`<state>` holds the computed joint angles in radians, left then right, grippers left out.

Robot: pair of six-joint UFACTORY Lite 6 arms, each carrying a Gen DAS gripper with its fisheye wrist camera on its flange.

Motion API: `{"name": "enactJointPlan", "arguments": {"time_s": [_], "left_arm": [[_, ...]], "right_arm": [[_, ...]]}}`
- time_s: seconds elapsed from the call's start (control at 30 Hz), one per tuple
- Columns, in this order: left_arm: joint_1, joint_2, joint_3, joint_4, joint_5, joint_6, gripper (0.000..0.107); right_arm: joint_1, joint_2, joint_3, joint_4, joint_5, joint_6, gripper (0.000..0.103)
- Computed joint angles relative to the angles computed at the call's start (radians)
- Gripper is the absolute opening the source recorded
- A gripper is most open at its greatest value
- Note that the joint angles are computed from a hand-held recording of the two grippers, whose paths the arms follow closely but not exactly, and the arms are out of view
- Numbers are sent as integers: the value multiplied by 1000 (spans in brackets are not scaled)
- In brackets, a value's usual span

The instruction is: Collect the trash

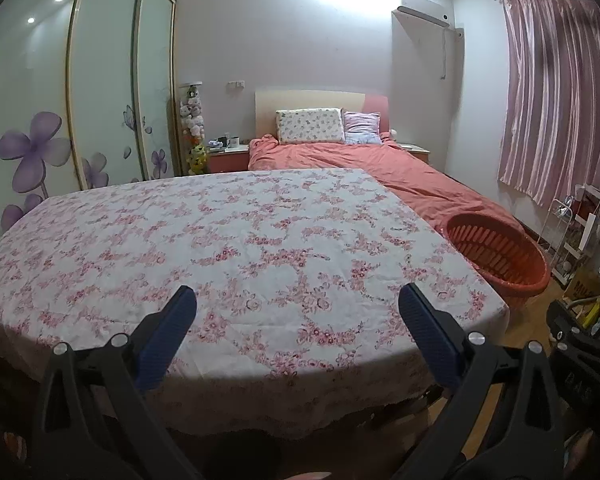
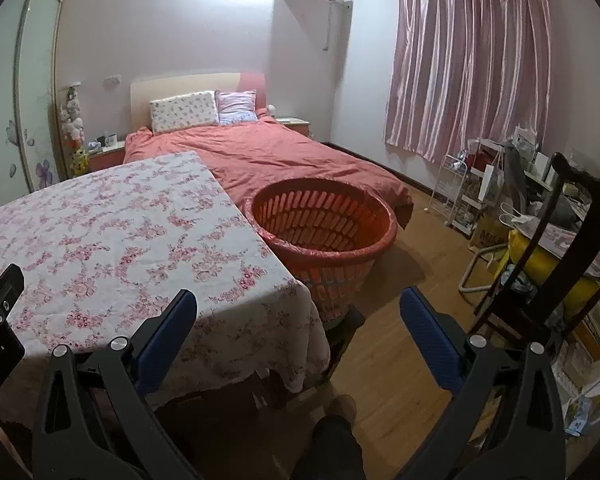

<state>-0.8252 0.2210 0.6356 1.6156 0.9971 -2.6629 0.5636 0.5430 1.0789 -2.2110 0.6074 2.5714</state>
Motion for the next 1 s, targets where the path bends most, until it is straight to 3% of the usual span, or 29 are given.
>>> {"name": "enactJointPlan", "arguments": {"time_s": [0.33,1.0], "left_arm": [[-2,10,10,-9,-14,-3,99],[-7,11,24,-10,-33,-6,99]], "right_arm": [[15,5,3,60,48,-36,100],[6,6,12,60,18,-50,100]]}}
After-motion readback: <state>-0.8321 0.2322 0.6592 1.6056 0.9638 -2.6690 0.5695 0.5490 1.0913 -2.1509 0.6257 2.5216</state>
